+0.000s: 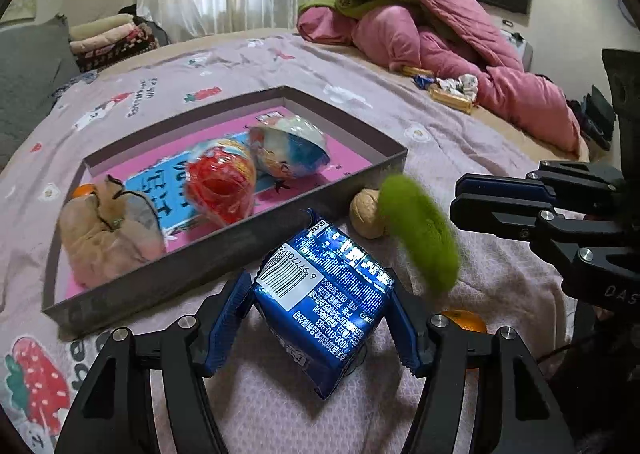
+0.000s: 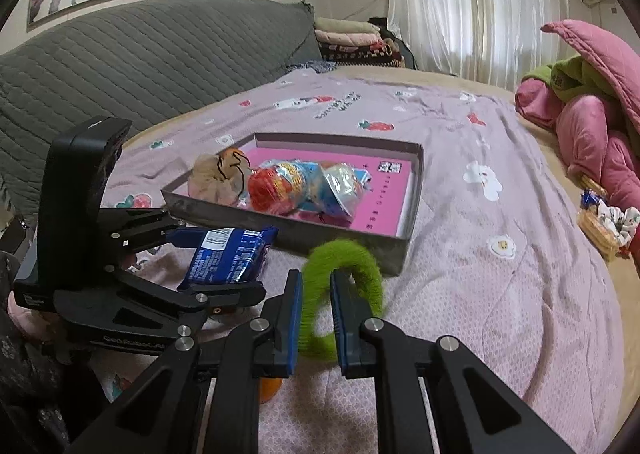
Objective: Organize objects
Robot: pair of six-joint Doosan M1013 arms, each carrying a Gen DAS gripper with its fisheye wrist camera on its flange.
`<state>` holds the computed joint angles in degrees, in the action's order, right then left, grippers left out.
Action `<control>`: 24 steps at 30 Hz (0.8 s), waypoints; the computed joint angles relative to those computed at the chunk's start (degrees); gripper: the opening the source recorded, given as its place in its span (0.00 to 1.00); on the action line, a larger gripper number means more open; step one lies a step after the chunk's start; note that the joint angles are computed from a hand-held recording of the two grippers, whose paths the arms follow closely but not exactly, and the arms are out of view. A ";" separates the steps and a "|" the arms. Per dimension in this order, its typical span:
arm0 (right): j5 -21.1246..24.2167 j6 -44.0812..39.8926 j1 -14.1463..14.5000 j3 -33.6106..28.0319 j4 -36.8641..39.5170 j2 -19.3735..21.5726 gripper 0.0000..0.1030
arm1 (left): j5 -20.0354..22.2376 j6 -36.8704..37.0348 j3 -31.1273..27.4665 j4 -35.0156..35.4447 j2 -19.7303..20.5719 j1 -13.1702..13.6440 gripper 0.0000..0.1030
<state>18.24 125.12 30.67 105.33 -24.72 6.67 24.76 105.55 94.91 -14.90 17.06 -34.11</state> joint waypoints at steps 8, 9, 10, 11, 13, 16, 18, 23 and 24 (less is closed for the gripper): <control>-0.10 0.93 0.28 -0.10 -1.69 0.10 0.14 | -1.21 -3.18 1.19 1.78 -1.35 0.21 0.65; 0.04 0.48 0.25 -0.13 -1.11 0.12 0.14 | -1.13 -2.77 1.25 1.16 -1.41 0.32 0.65; -0.01 -0.68 0.14 -0.16 0.11 0.15 0.14 | -1.19 -2.82 1.32 1.10 -1.49 0.38 0.65; 0.20 -0.99 0.17 -0.17 0.41 0.18 0.11 | -1.49 -2.91 1.53 1.12 -1.63 0.42 0.65; 0.75 -1.16 0.32 -0.30 0.22 0.37 0.10 | -1.56 -2.69 1.60 0.68 -1.76 0.51 0.65; 1.07 -2.82 0.41 -0.50 1.72 0.60 0.10 | -1.65 -2.50 1.67 0.26 -1.94 0.62 0.65; 0.99 -3.36 0.37 -0.48 2.32 0.62 0.09 | -1.81 -3.27 1.73 1.03 -2.07 0.55 0.65; 1.82 -3.48 -0.02 -0.59 3.73 0.90 0.07 | -2.04 -3.66 1.96 1.06 -2.41 0.62 0.65; 2.10 -2.85 -0.07 -0.62 3.34 0.97 0.07 | -2.16 -3.70 2.05 1.07 -2.50 0.61 0.65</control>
<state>20.34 122.26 30.60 104.71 -21.38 7.64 22.60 101.85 96.96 -13.83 14.55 -33.50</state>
